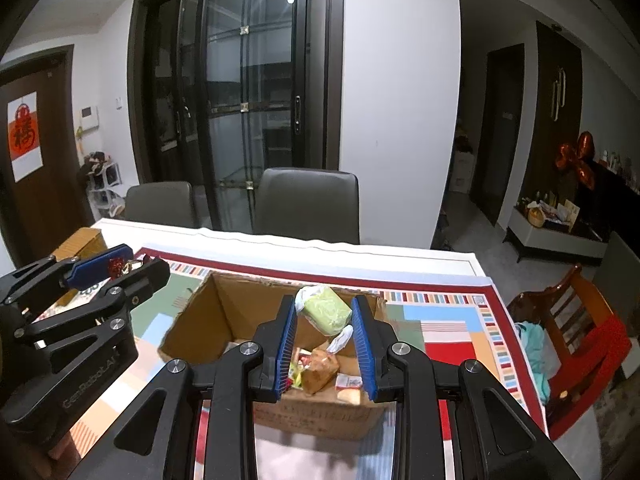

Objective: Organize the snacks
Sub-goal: 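Open both tools to drop the two candies into the box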

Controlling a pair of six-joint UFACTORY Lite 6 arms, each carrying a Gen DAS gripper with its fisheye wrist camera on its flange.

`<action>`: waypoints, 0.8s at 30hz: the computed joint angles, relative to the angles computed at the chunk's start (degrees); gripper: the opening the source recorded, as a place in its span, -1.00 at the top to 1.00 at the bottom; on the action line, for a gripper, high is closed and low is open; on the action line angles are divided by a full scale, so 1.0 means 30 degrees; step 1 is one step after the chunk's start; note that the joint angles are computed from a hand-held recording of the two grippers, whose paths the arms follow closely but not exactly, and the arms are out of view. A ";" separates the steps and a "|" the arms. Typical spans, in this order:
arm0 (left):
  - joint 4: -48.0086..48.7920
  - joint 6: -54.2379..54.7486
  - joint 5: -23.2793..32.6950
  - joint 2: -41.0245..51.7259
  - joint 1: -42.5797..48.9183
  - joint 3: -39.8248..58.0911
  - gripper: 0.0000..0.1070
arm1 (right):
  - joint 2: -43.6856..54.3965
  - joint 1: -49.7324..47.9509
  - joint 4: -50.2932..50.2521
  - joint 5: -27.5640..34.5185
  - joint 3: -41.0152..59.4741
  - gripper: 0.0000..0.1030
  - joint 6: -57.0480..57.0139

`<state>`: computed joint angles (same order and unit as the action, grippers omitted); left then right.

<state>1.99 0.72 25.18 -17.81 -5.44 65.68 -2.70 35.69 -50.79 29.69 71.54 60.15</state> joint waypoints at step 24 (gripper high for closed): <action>-0.4242 0.4581 0.0392 0.4408 0.0828 0.2027 0.23 | 0.3981 -0.2656 0.6937 -0.0776 0.3153 0.41 -0.7393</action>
